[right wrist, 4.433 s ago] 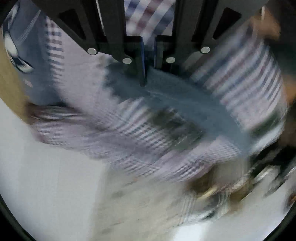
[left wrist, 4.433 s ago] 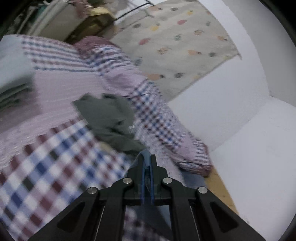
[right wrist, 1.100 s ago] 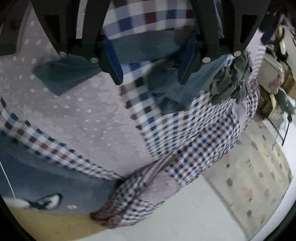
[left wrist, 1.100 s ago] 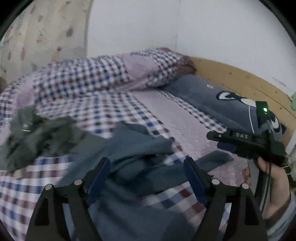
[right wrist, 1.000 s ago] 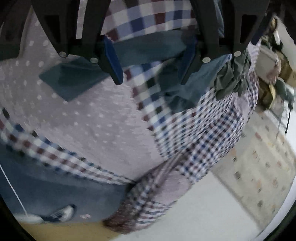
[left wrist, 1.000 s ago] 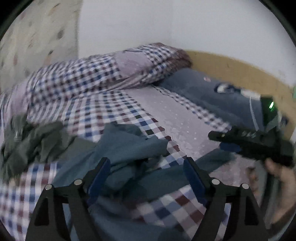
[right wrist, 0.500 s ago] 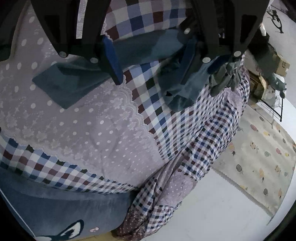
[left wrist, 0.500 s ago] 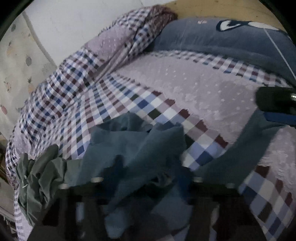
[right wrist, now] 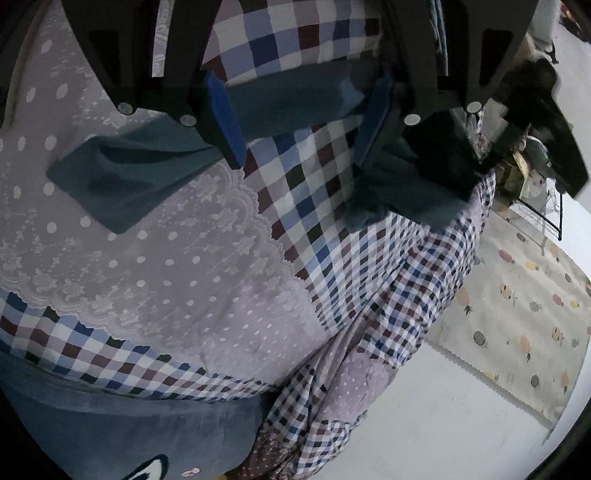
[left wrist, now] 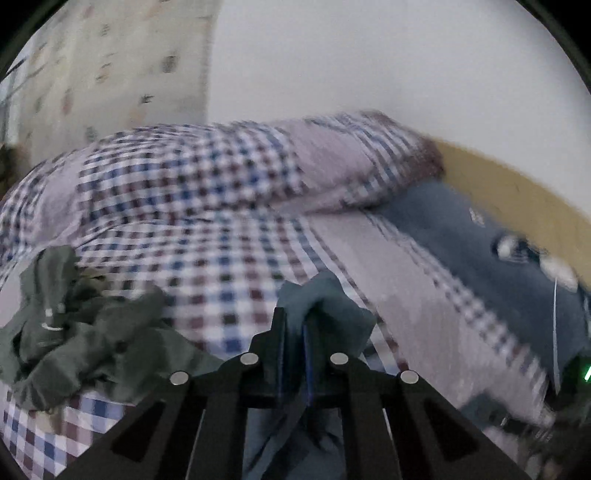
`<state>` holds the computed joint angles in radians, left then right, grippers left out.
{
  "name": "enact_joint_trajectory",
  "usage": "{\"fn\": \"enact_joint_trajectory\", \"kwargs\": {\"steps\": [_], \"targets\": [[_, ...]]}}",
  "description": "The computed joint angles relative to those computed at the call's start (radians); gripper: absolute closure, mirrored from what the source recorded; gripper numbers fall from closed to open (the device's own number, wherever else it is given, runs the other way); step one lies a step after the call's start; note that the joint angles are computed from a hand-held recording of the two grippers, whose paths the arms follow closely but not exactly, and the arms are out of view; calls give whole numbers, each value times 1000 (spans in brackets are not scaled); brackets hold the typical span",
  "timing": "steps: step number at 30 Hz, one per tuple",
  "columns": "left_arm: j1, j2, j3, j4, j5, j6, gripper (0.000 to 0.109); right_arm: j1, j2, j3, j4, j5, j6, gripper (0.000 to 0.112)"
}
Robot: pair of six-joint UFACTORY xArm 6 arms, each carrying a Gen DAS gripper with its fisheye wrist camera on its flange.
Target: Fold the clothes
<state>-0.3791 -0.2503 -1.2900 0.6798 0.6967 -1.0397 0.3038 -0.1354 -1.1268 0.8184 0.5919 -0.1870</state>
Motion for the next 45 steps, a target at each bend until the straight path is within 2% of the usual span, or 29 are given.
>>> {"fn": "enact_joint_trajectory", "kwargs": {"steps": [5, 10, 13, 16, 20, 22, 23, 24, 25, 26, 27, 30, 32, 35, 37, 40, 42, 43, 44, 45], "targets": [[143, -147, 83, -65, -48, 16, 102, 18, 6, -5, -28, -1, -1, 47], [301, -302, 180, -86, -46, 31, 102, 34, 12, -10, -60, -2, 5, 47], [440, -415, 286, -92, -42, 25, 102, 43, 18, -14, -87, 1, 7, 47], [643, -495, 409, -215, 5, 112, 102, 52, 23, -16, -121, 3, 16, 47], [873, -518, 527, -548, 113, 366, 100, 57, 26, -17, -147, 7, 26, 47], [946, -606, 633, -693, 85, 409, 99, 60, 28, -17, -154, 10, 26, 47], [968, -664, 686, -748, 62, 433, 92, 62, 29, -18, -159, 10, 28, 47], [978, -713, 723, -794, 48, 464, 74, 65, 30, -18, -164, 11, 30, 47], [988, -762, 759, -840, 38, 497, 62, 68, 32, -19, -169, 11, 33, 47], [995, -811, 792, -884, 33, 527, 42, 72, 34, -20, -176, 12, 36, 47], [989, -853, 818, -905, 39, 544, 34, 77, 36, -22, -186, 13, 41, 47], [957, -930, 854, -1002, 97, 629, 33, 91, 42, -25, -204, 15, 45, 47], [905, -962, 876, -1039, 154, 653, 33, 101, 46, -28, -213, 16, 47, 47], [791, -993, 909, -1072, 179, 664, 33, 114, 52, -35, -226, 21, 51, 47], [684, -975, 913, -1029, 169, 646, 33, 123, 56, -38, -239, 23, 57, 47], [547, -900, 882, -836, 182, 532, 48, 130, 57, -39, -252, 28, 58, 47], [531, -867, 873, -779, 190, 470, 74, 133, 58, -39, -259, 30, 59, 47], [535, -863, 874, -771, 183, 453, 82, 133, 58, -39, -260, 31, 60, 47], [539, -857, 873, -761, 178, 436, 101, 133, 58, -38, -263, 31, 61, 47], [540, -848, 866, -743, 182, 426, 108, 134, 58, -38, -264, 32, 62, 47]]}}
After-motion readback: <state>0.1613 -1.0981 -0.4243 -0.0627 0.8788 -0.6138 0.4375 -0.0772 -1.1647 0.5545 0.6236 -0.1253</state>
